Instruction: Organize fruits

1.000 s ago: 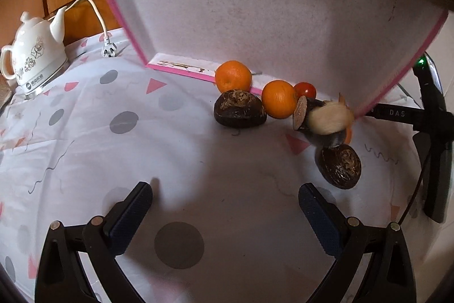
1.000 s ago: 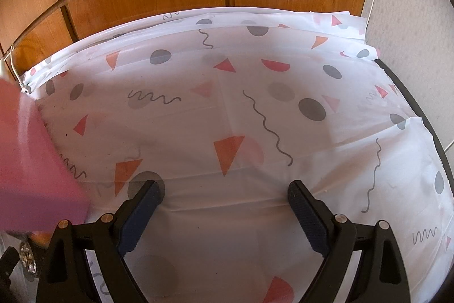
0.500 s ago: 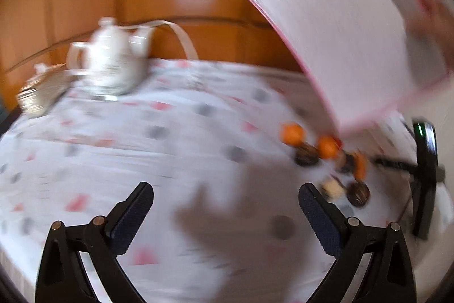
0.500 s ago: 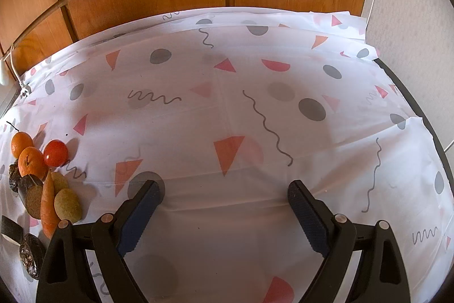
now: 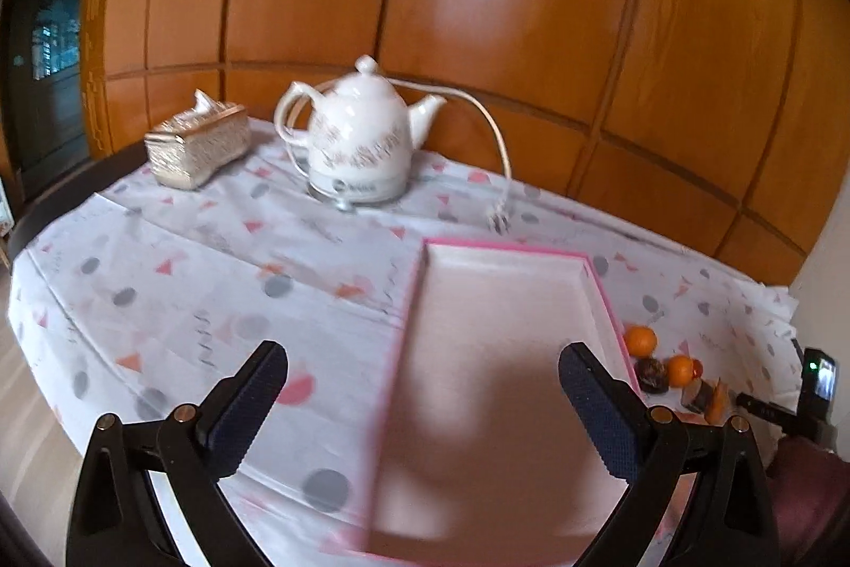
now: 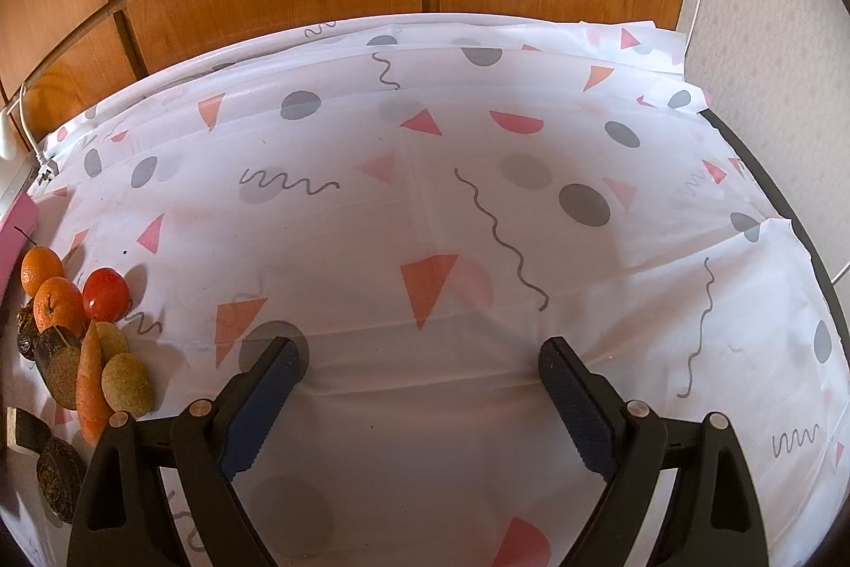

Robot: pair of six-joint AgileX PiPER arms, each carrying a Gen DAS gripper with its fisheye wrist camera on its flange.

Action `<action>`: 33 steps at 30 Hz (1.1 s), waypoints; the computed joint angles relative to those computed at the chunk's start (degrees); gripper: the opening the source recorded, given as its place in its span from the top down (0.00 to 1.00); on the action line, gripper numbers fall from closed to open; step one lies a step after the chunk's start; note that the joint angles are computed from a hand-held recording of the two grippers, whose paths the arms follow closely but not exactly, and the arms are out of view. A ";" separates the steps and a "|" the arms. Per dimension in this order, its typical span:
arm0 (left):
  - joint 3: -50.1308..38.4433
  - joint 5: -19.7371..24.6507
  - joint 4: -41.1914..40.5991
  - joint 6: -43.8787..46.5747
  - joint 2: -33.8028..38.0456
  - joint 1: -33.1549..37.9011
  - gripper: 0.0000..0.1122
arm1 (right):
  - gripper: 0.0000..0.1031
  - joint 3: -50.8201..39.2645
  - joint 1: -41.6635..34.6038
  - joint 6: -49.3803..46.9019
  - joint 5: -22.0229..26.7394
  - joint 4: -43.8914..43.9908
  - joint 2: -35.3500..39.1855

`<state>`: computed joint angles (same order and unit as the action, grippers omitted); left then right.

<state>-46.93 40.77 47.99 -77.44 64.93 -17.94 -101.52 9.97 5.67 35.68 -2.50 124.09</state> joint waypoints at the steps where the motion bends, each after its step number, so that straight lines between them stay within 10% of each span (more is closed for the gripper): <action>1: -0.48 0.45 0.66 -1.49 1.31 -1.77 0.09 | 0.09 -0.05 -0.01 -0.01 0.00 0.02 0.03; 29: -10.74 6.98 5.46 -10.00 20.76 -20.48 0.09 | 0.01 -4.33 0.39 -0.28 4.89 0.16 1.77; 33: -10.56 8.91 6.91 -12.32 20.92 -21.81 0.09 | 0.00 12.15 3.79 14.83 -4.91 -10.99 -10.09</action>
